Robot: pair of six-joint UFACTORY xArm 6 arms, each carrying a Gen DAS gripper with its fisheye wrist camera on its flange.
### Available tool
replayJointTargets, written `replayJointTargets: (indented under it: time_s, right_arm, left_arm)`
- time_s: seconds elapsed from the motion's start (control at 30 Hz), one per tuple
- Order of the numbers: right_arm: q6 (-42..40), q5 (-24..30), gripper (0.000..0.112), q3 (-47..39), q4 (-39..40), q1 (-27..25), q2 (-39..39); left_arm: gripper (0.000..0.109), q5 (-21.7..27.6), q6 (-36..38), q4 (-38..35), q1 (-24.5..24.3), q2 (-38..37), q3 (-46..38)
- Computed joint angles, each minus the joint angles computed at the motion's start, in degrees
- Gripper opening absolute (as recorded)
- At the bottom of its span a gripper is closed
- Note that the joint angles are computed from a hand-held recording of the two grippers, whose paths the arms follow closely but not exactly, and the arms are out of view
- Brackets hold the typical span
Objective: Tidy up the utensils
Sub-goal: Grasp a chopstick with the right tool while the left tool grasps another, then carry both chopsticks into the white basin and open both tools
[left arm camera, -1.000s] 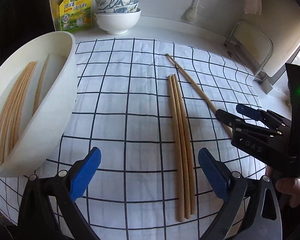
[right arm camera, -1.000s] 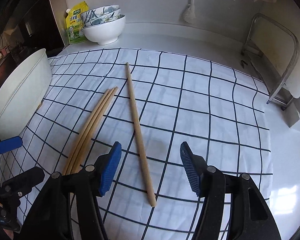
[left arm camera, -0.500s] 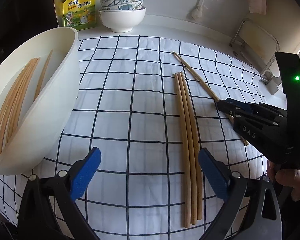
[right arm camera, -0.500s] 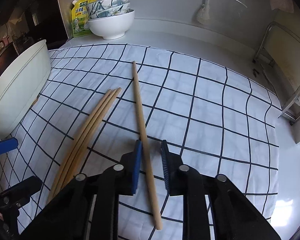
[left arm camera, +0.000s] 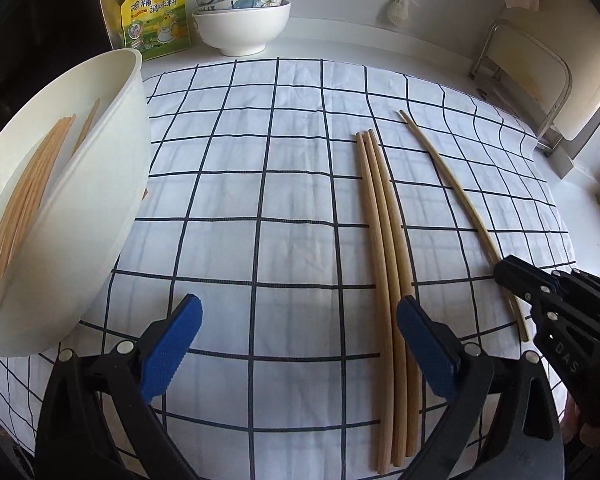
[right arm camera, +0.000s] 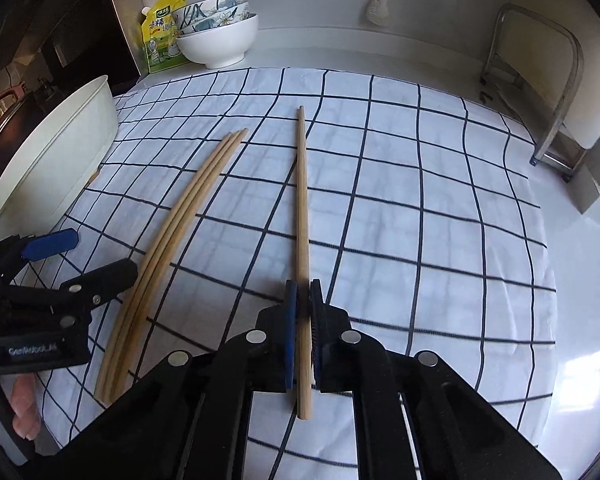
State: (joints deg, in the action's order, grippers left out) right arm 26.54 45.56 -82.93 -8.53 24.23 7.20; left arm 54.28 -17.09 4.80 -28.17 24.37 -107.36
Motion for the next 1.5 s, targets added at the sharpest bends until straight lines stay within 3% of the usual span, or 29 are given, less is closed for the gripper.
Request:
replayJointTargets:
  time_s: [0.4,0.53,0.87,0.93,1.0,1.27,1.5]
  right_arm:
    - [2.9,-0.2,0.008,4.8,1.0,-0.2,-4.3]
    - [4.6,-1.1,0.028,4.4,0.2,-0.9,-4.2]
    - [3.3,2.3,0.03,-2.1,-5.0,0.4,1.4]
    - [2.3,2.1,0.019,-1.8,-5.4,1.0,1.2]
    - [2.1,2.2,0.007,-1.7,-5.0,1.2,1.1]
    - [4.0,-0.4,0.006,-0.6,2.5,-0.2,-0.7]
    - [9.3,1.6,0.006,-6.3,2.4,1.3,-0.1]
  left_arm:
    - [0.097,3.5,-1.1,3.8,-0.9,2.8,-3.9]
    - [0.091,5.2,-1.9,5.6,-1.3,4.5,-7.1]
    - [0.046,8.0,1.4,1.7,-1.8,7.6,-13.4]
    - [0.031,8.4,2.0,1.3,-1.9,7.8,-14.0]
    - [0.007,8.9,2.6,0.4,-1.7,7.9,-14.5]
    - [0.007,13.9,4.8,-6.1,0.0,9.0,-18.3]
    - [0.007,17.1,8.6,-8.0,2.1,8.9,-24.5]
